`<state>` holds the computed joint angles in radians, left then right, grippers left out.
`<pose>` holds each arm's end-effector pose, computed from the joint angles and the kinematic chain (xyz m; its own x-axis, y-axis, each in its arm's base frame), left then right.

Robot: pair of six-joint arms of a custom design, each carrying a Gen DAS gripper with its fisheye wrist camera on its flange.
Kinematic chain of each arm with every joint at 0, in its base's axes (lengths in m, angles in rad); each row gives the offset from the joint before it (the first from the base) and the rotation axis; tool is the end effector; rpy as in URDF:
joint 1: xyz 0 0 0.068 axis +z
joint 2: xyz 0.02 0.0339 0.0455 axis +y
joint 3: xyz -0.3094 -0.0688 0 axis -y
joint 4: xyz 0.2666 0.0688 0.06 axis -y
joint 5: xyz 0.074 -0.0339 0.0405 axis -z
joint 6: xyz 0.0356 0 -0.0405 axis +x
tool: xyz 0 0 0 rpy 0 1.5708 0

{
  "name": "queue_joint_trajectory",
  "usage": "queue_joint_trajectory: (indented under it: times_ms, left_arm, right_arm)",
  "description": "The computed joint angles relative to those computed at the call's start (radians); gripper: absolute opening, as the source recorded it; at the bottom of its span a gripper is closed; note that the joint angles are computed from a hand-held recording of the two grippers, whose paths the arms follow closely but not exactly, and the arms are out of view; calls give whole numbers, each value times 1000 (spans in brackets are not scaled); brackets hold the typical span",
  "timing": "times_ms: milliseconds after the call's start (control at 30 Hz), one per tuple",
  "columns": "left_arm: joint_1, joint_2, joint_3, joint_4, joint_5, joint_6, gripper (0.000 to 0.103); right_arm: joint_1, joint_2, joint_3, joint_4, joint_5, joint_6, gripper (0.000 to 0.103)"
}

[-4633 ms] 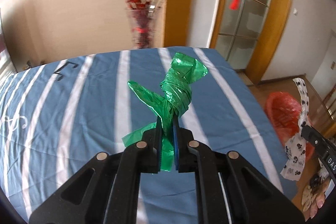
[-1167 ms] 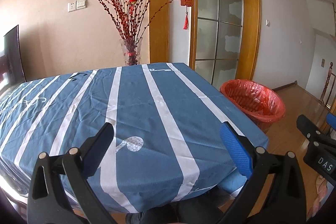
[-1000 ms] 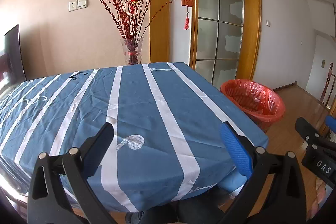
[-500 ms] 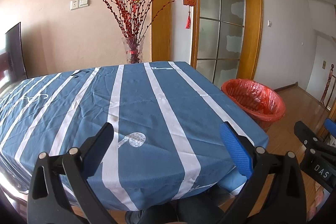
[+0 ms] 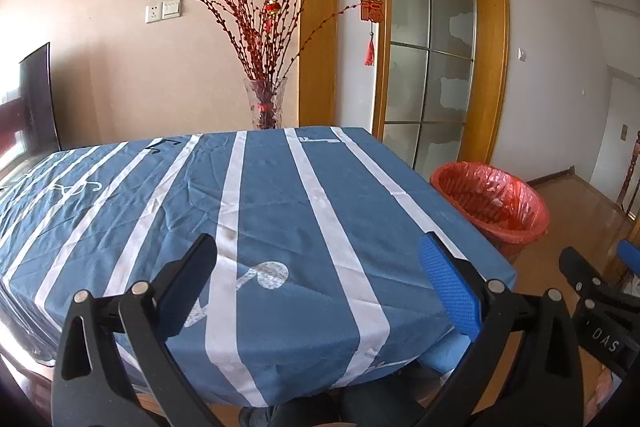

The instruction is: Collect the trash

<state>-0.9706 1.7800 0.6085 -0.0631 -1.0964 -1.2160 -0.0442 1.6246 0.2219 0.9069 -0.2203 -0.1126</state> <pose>0.1803 -0.2074 0.1086 -0.3833 -0.1984 -0.9021 -0.4266 0.9043 -0.0176 0.2362 -0.0027 0.1179 -0.4555 -0.0896 -0.8857 -0.2014 0.9795 0.0045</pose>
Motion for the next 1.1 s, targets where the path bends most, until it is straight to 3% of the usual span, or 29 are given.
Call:
queue_joint_trajectory:
  times_ms: [1100]
  left_arm:
    - [7, -3, 4, -1, 12, 0, 99]
  right_arm:
    - [-1, 2, 2, -3, -1, -3, 101]
